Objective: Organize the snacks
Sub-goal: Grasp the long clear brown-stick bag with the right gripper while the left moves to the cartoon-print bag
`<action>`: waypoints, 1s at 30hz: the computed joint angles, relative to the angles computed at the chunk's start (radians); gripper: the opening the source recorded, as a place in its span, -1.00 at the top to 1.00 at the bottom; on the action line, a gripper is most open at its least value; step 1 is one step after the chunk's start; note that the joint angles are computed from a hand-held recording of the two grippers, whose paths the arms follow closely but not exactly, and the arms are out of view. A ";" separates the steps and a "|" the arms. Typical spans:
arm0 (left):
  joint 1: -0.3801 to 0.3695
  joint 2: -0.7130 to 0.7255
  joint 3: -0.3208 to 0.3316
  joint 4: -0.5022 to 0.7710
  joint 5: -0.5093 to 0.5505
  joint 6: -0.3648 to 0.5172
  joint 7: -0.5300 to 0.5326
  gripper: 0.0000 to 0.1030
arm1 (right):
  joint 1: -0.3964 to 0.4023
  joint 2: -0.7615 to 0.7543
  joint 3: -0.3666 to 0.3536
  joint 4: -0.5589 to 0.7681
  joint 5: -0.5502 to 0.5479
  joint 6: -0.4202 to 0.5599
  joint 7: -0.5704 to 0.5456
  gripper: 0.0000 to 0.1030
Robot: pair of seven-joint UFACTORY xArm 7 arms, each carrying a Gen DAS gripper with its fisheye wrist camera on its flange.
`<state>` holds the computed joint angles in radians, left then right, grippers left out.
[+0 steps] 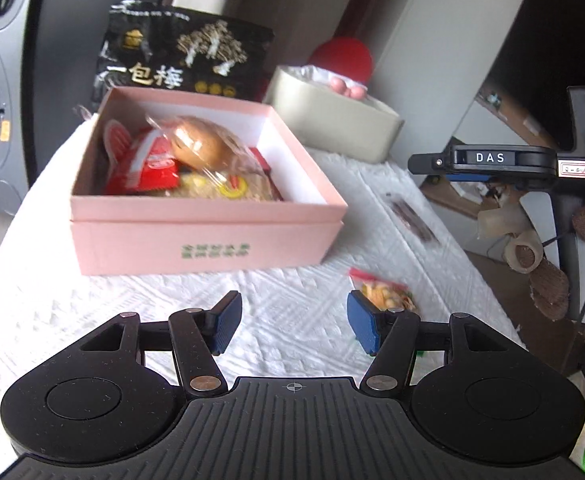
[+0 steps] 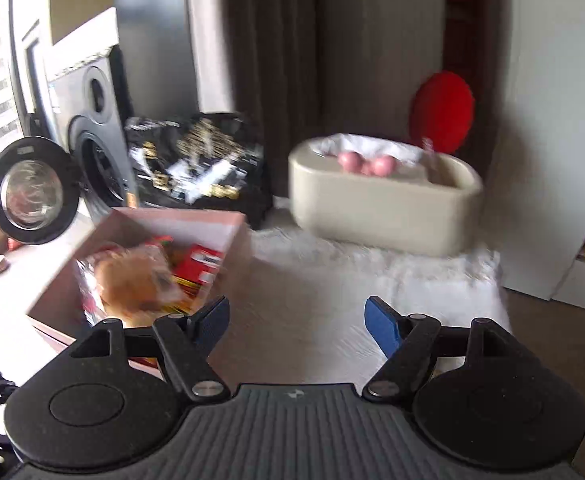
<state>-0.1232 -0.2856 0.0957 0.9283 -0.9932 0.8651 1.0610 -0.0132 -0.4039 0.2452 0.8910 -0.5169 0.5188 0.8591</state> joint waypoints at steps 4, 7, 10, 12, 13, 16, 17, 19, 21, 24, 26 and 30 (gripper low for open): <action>-0.027 -0.035 -0.025 -0.055 0.019 -0.003 0.031 -0.24 | -0.065 -0.073 -0.043 -0.120 0.012 0.013 0.062 -0.49; -0.049 -0.058 -0.041 -0.086 0.048 -0.026 0.038 -0.23 | -0.122 -0.077 -0.062 -0.185 0.008 -0.053 0.116 -0.49; -0.068 -0.061 -0.049 -0.095 0.077 -0.047 0.012 -0.23 | -0.101 -0.047 -0.110 -0.228 0.047 -0.192 0.033 -0.49; -0.078 -0.065 -0.053 -0.098 0.093 -0.061 -0.008 -0.23 | -0.106 0.004 -0.094 -0.198 0.059 -0.206 -0.013 -0.49; -0.084 -0.065 -0.052 -0.099 0.099 -0.065 -0.013 -0.23 | -0.114 0.027 -0.081 -0.179 0.058 -0.198 -0.018 -0.49; -0.095 -0.063 -0.052 -0.097 0.123 -0.074 -0.034 -0.23 | -0.139 0.086 -0.031 -0.116 0.005 -0.129 0.025 -0.35; -0.097 -0.064 -0.049 -0.096 0.128 -0.074 -0.038 -0.23 | -0.152 0.087 -0.009 -0.106 -0.040 -0.108 0.042 -0.05; -0.102 -0.065 -0.042 -0.094 0.130 -0.070 -0.043 -0.23 | -0.098 0.065 -0.044 -0.119 -0.026 -0.102 0.001 0.23; -0.107 -0.061 -0.038 -0.090 0.125 -0.073 -0.042 -0.23 | -0.034 0.014 -0.084 -0.166 0.044 -0.133 -0.065 0.25; -0.113 -0.059 -0.038 -0.090 0.119 -0.076 -0.038 -0.23 | 0.012 -0.075 -0.061 -0.222 0.100 -0.113 -0.107 0.26; -0.116 -0.062 -0.043 -0.094 0.123 -0.086 -0.035 -0.23 | 0.052 -0.128 -0.049 -0.255 0.148 -0.099 -0.133 0.26; -0.126 -0.090 -0.053 -0.118 0.143 -0.129 -0.026 -0.23 | 0.135 -0.183 -0.033 -0.295 0.246 -0.081 -0.179 0.25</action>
